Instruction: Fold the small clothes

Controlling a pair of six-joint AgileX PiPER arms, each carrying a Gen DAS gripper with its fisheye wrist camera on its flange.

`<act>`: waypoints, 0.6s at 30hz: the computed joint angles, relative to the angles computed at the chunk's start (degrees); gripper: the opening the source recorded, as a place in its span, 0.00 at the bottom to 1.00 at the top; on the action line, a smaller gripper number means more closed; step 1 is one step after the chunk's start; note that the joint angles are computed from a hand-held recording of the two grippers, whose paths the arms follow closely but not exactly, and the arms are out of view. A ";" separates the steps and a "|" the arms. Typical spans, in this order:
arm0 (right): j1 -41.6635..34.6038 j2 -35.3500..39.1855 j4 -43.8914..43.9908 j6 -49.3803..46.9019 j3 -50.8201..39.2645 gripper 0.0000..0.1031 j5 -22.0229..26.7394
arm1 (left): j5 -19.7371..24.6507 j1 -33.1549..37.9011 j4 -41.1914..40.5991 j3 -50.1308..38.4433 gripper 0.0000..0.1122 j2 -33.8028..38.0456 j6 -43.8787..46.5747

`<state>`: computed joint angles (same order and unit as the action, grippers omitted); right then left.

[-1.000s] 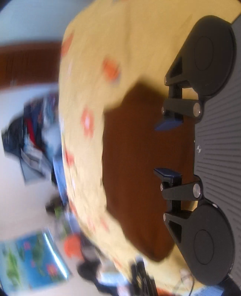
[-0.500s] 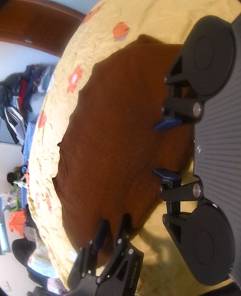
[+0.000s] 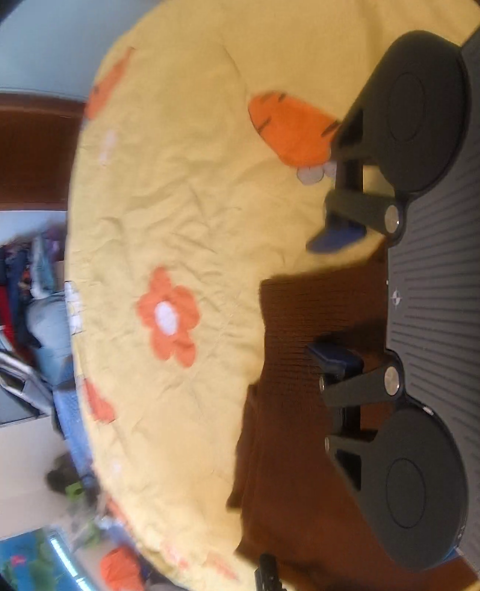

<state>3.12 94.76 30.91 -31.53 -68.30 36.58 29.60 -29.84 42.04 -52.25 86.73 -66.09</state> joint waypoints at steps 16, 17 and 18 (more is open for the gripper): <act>-5.90 -17.52 18.52 -17.18 18.04 0.61 -7.55 | 20.44 -19.92 22.52 6.45 0.23 -7.70 -21.42; -7.18 -20.06 19.02 -18.25 18.96 0.61 -4.60 | 21.51 -22.84 22.58 8.46 0.34 -10.61 -23.92; -7.27 -22.37 18.41 -18.57 20.11 0.61 -3.15 | 22.39 -25.99 22.04 10.13 0.44 -13.07 -25.99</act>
<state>-4.14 72.39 49.32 -50.10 -48.19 33.43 51.99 -55.82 64.07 -42.13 73.66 -92.08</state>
